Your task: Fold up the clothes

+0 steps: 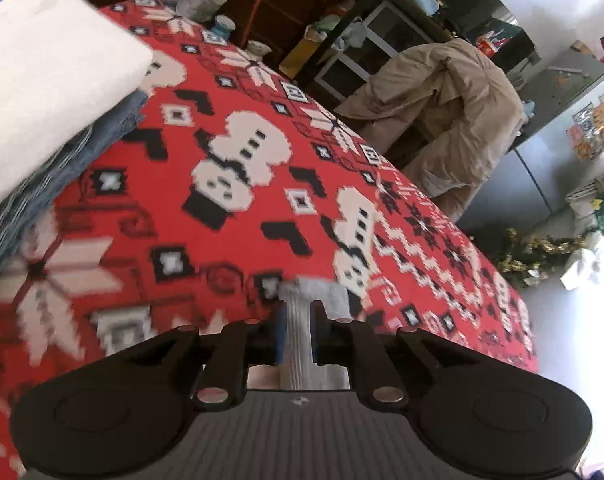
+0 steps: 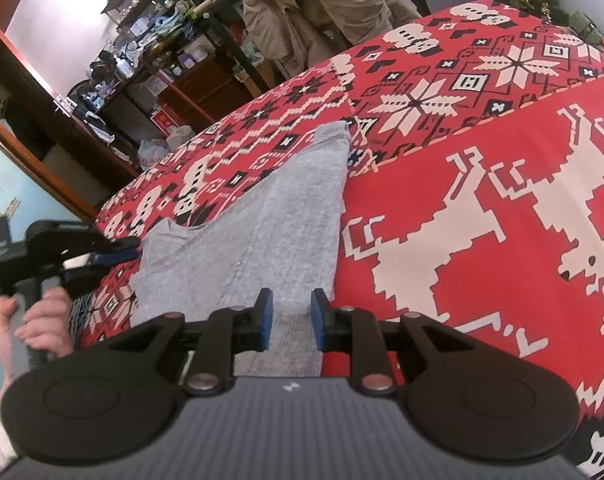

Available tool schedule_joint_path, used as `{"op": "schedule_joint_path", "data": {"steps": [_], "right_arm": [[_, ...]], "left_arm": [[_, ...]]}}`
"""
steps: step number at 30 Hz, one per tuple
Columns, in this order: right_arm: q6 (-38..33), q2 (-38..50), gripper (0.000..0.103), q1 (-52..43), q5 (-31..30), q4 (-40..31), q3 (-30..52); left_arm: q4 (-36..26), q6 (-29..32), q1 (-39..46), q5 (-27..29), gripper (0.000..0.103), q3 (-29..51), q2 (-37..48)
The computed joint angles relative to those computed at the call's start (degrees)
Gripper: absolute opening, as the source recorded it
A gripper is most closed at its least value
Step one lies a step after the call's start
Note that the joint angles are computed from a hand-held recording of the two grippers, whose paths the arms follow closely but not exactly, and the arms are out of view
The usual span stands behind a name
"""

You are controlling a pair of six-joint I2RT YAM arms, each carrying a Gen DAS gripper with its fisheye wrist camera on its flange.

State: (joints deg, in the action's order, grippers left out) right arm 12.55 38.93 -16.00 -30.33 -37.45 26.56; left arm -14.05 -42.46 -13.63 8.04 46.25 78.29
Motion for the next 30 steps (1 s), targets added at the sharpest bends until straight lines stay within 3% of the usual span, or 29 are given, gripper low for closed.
{"op": "schedule_joint_path", "data": {"steps": [5,8,13,19,24,30], "right_arm": [[0.5,0.3,0.025,-0.1,0.1,0.3,-0.3],[1.0,0.2,0.025,0.8,0.8,0.7,-0.5],[1.0,1.0,0.027,0.1,0.7,0.9,-0.5],[1.6,0.9,0.029,-0.1,0.9,1.0,-0.6],[1.7,1.3,0.029,1.3,3.0,1.3,-0.6],[1.7,0.2,0.029,-0.2,2.7,1.3,-0.1]], "left_arm": [[-3.7,-1.1,-1.6,0.6,0.031,-2.6,-5.3],[-5.8,-2.6,-2.3,1.3,0.030,-4.2,-7.4],[-8.1,-1.9,-5.7,-2.5,0.016,-3.9,-7.4],[-4.6,-2.1,-7.3,-2.6,0.016,-3.5,-3.8],[-5.5,-0.8,-12.1,-10.8,0.007,-1.3,-2.0],[-8.4,0.6,-21.7,-22.5,0.006,1.6,-6.6]]}}
